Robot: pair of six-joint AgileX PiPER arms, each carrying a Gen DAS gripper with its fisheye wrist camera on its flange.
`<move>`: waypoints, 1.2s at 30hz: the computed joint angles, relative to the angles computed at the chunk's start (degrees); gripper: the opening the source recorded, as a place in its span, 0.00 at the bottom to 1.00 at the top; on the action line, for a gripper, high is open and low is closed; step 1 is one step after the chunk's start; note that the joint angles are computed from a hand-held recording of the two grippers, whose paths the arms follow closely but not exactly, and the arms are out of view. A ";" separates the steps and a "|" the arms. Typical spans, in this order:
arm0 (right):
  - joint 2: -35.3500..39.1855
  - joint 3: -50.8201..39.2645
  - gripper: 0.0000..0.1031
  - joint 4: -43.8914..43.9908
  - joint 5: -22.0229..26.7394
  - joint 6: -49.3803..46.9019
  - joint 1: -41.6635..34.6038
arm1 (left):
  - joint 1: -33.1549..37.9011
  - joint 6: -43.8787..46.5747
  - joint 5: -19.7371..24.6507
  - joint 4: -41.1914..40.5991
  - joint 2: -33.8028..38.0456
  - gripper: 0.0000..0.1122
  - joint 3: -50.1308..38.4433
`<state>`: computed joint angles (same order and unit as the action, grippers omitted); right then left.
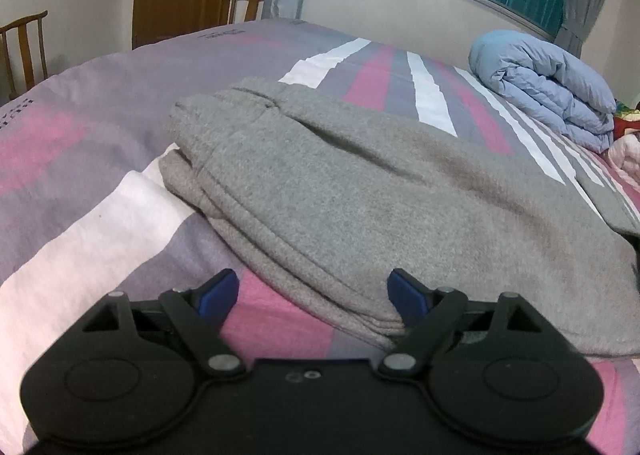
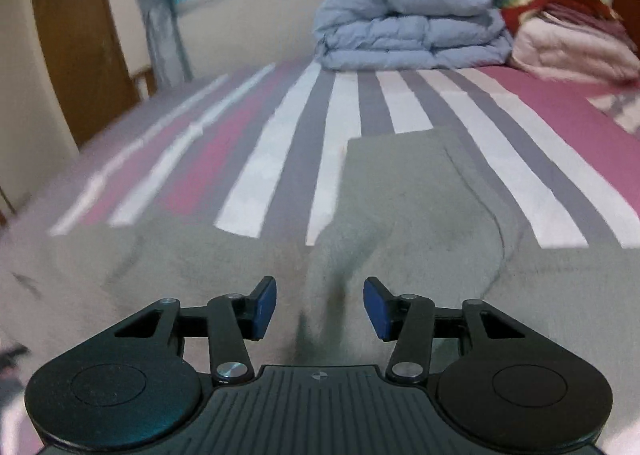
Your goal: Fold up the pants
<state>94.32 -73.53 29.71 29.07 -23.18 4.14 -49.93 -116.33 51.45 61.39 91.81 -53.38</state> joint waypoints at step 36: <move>2.89 -2.62 0.08 3.10 0.69 -4.05 -8.61 | 0.66 -3.03 -1.54 1.98 -0.80 0.70 1.81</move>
<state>97.21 -76.15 32.81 29.76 -27.23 -4.47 -49.26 -119.37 49.91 63.37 91.02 -51.56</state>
